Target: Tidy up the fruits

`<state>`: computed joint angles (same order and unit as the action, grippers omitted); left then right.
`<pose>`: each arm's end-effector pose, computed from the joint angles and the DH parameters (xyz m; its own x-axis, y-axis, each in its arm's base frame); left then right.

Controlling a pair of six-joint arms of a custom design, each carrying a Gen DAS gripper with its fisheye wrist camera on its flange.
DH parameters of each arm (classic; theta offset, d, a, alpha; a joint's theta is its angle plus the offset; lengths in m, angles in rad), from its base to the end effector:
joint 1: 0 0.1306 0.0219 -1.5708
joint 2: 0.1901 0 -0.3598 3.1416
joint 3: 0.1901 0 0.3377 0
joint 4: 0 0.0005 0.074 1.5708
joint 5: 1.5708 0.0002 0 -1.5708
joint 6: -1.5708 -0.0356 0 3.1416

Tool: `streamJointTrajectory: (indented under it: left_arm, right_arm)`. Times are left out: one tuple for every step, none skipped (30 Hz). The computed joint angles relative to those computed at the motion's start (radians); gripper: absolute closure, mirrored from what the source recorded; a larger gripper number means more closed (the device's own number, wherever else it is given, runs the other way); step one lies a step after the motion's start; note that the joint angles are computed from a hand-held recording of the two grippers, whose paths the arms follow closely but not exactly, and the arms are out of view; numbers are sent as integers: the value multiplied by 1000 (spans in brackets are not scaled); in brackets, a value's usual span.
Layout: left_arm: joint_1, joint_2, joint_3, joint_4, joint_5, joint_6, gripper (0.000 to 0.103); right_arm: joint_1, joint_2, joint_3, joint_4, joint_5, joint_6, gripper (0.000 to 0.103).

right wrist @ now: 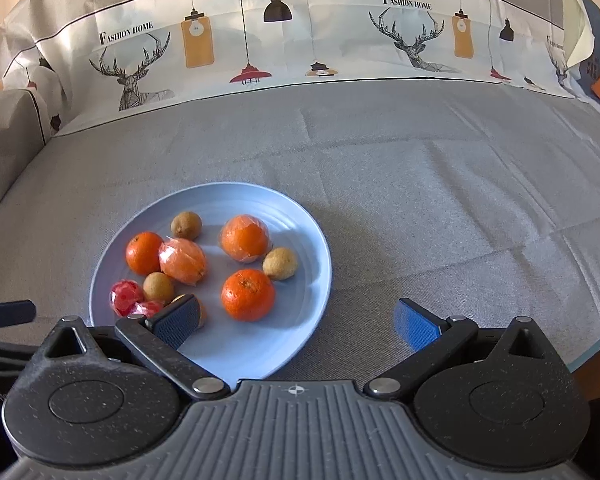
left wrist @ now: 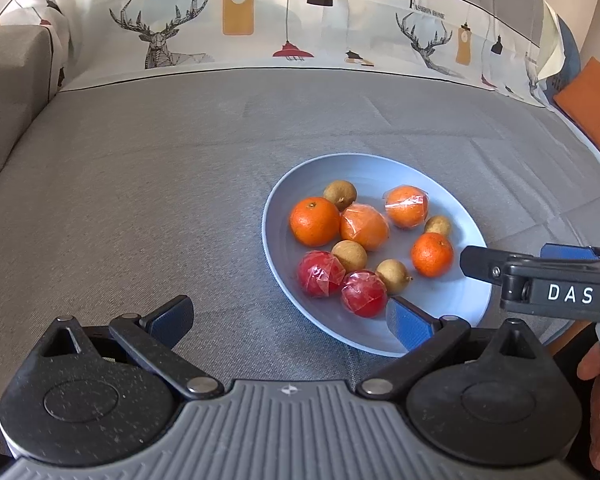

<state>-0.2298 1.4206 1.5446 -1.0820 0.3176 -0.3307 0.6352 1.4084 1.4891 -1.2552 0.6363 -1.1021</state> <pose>0.4192 -0.1100 0.4436 -0.6263 0.4633 -0.6269 0.6287 0.7757 -0.0549 0.3412 0.2246 0.4227 -0.5965 0.4518 -0.6634 0.5303 0.8422 0.0967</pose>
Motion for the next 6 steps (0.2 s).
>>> streamJointTrajectory:
  left_arm:
    - [0,0,-2,4,5,-2,1]
    - [0,0,-2,8,11,-5,1]
    - [0,0,-3,11,16,-7,1]
    - [1,-1,-4,13,21,-9,1]
    - [0,0,-4,15,26,-12,1]
    - [0,0,-4,16,26,-14,1]
  right_arm:
    - [0,-1,-1,3,1,2,1]
    - [0,-1,0,5,2,4,1]
    - [0,-2,1,8,4,5,1]
    - [-1,-3,1,12,5,7,1]
    - [-2,-6,1,16,10,8,1]
    - [-2,-11,-1,21,16,7,1]
